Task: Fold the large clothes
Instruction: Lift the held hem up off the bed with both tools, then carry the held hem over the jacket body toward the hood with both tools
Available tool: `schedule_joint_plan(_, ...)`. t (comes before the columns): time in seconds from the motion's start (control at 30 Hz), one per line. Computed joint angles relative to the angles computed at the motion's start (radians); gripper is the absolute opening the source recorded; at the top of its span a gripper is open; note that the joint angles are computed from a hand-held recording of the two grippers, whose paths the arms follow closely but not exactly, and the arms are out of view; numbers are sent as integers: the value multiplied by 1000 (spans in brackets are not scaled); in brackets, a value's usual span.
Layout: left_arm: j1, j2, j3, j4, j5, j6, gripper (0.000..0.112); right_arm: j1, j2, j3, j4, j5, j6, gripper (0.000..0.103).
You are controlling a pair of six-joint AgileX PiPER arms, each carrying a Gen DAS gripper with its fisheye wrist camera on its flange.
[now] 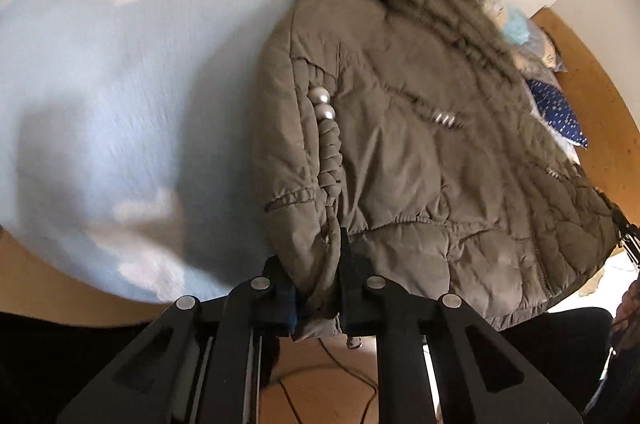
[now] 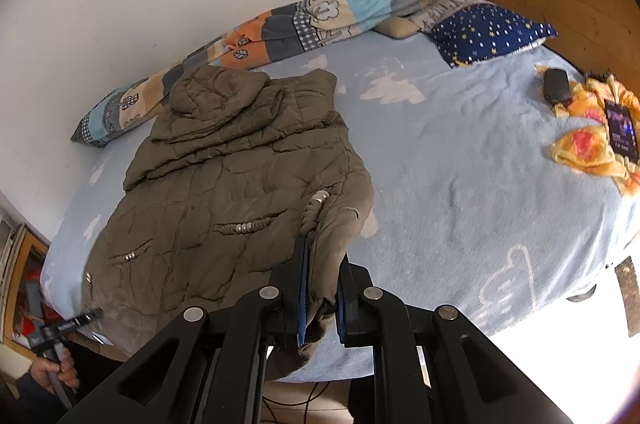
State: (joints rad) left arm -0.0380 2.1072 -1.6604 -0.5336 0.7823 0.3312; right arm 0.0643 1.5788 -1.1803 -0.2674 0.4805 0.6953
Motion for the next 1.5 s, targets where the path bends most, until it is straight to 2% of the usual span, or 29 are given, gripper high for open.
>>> schedule_joint_plan(0.1, 7, -82, 82, -68, -104, 117, 14, 18, -23, 7, -53, 3, 34, 11)
schedule_joint_plan(0.13, 14, -121, 118, -130, -144, 193, 14, 23, -31, 10, -67, 4, 46, 11)
schedule_joint_plan(0.27, 22, -170, 135, -243, -187, 324, 14, 32, -54, 13, -73, 5, 50, 11)
schedule_joint_plan(0.5, 56, -199, 96, -294, -150, 401, 14, 56, -111, 12, -100, 23, 59, 11)
schedule_joint_plan(0.63, 82, -223, 77, -314, -101, 411, 14, 50, -163, 20, -78, 34, 39, 11)
schedule_joint_plan(0.73, 87, -205, 5, -299, -59, 365, 15, 40, -197, 20, -69, 33, 29, 11)
schedule_joint_plan(0.83, 97, -185, -64, -290, -21, 334, 15, 38, -201, -13, -123, 38, 70, 10)
schedule_joint_plan(0.97, 90, -147, -171, -252, 3, 286, 15, 25, -189, -86, -222, 55, 130, 2)
schedule_joint_plan(1.07, 83, -91, -284, -235, 45, 248, 15, -29, -155, -180, -90, 81, -8, 2)
schedule_joint_plan(1.13, 64, -56, -347, -210, 64, 224, 15, -50, -147, -202, -54, 94, -37, 2)
schedule_joint_plan(1.23, 34, -62, -330, -190, 43, 231, 15, -111, -134, -185, 175, 112, -198, 2)
schedule_joint_plan(1.3, 28, -66, -319, -202, 31, 238, 15, -162, -117, -133, 349, 131, -286, 7)
schedule_joint_plan(1.37, 37, -52, -343, -217, 54, 228, 15, -193, -102, -72, 489, 137, -361, 21)
schedule_joint_plan(1.4, 38, -51, -347, -221, 59, 227, 15, -198, -81, -39, 546, 156, -387, 23)
schedule_joint_plan(1.5, 41, -37, -373, -217, 76, 224, 15, -196, -45, 47, 615, 156, -404, 31)
